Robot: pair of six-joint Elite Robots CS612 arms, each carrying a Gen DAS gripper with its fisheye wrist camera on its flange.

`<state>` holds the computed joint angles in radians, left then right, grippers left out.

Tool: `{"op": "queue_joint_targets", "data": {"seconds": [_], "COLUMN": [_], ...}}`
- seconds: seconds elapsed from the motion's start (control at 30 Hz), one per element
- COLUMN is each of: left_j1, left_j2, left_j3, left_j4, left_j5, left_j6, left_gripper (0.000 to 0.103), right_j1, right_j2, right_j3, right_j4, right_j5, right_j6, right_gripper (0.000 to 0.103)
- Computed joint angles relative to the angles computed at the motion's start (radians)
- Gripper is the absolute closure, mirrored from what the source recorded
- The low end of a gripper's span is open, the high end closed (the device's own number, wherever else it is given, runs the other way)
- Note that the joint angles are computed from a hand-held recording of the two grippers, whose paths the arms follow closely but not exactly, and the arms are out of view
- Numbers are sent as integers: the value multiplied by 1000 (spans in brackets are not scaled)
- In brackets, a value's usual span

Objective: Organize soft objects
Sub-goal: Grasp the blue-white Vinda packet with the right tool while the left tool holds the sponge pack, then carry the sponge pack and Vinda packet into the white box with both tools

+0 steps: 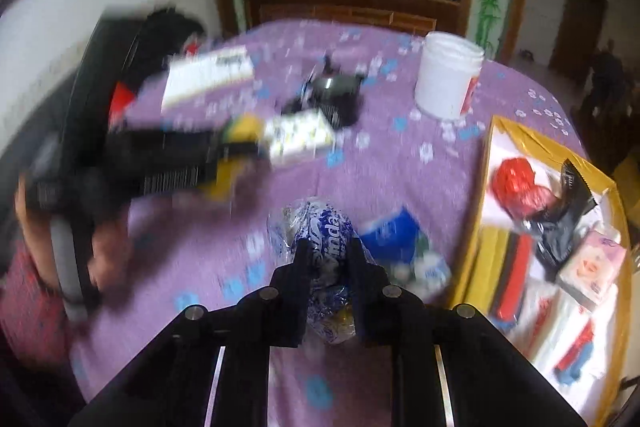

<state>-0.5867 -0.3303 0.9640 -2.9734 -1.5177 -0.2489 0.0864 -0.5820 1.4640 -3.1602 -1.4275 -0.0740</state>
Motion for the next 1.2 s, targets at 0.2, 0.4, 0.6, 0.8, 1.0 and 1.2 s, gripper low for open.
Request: {"op": "queue_joint_targets", "data": {"seconds": [0.2, 0.4, 0.6, 0.8, 1.0, 1.2], "left_j1": [-15, -34, -47, -66, -75, -82], "left_j2": [-3, -6, -1, 8, 14, 21], "left_j3": [16, 42, 42, 45, 43, 39], "left_j4": [-45, -131, -157, -208, -231, -251], "left_j5": [16, 107, 185, 287, 337, 379], "left_j6": [55, 102, 133, 190, 219, 242], "left_gripper": [65, 65, 65, 65, 65, 65], "right_j1": [-34, -48, -56, -59, -58, -62], "right_j2": [30, 26, 23, 23, 21, 20], "right_j3": [-23, -4, 9, 10, 15, 19], "right_j4": [-57, -120, -159, -167, -175, -186], "right_j5": [62, 104, 112, 114, 106, 104], "right_j6": [135, 181, 214, 229, 234, 248], "right_gripper": [85, 85, 85, 85, 85, 85]}}
